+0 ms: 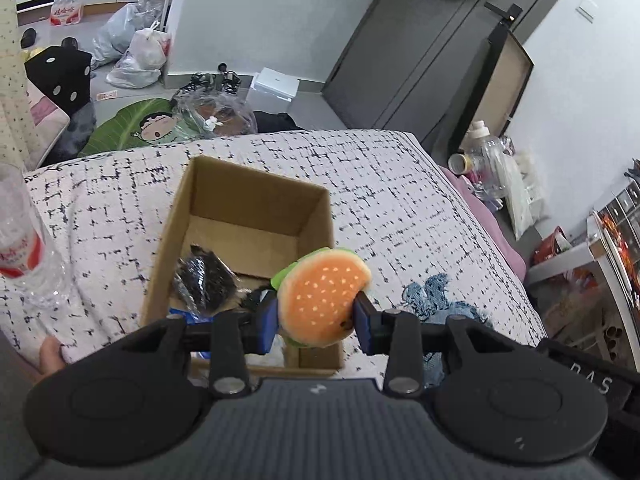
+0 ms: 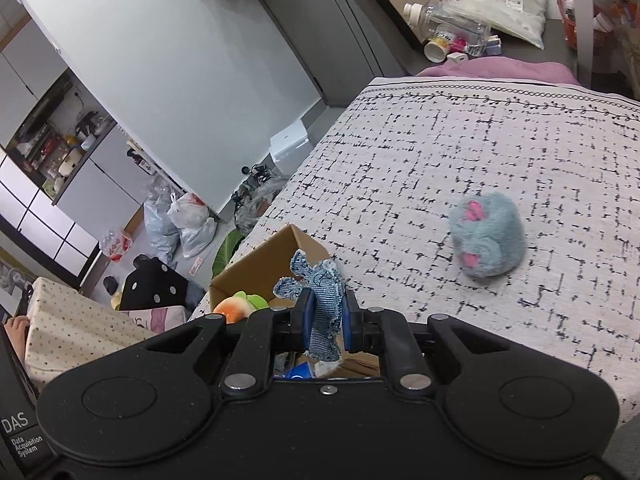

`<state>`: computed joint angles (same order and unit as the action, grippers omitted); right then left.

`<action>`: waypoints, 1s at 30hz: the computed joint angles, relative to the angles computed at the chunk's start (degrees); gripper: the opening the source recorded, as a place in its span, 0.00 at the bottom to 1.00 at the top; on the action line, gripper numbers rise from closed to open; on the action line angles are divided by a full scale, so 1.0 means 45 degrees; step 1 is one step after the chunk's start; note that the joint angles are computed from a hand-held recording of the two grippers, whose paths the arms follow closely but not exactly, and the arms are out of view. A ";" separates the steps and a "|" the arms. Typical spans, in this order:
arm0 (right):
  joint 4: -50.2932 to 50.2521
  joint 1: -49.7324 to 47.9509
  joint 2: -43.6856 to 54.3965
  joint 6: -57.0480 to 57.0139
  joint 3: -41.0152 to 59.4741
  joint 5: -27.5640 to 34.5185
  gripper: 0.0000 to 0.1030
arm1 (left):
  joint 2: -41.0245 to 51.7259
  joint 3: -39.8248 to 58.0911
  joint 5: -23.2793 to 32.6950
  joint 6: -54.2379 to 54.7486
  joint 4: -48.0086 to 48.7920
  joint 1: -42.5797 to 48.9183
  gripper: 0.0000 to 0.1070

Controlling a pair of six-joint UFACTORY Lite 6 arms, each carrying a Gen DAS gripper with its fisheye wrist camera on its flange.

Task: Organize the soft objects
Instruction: 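Carry the burger plush with the left tool while the right tool carries the denim scrap over the box, then open the left tool over the box while the right tool releases the denim scrap inside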

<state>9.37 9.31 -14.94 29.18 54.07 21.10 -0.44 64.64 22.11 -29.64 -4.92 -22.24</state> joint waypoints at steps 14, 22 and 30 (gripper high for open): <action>-0.0462 0.0849 0.3021 0.0951 0.2722 0.0099 0.14 | 0.1856 0.2148 0.0838 0.2905 -0.2013 0.1930 0.35; 0.0402 0.0875 0.4920 0.0231 0.4251 0.0250 0.14 | 0.3349 0.3613 0.1279 0.3371 -0.2202 0.2676 0.36; 0.1314 0.0769 0.6532 -0.0681 0.5305 0.0352 0.14 | 0.5062 0.4973 0.1545 0.3266 -0.2029 0.3041 0.36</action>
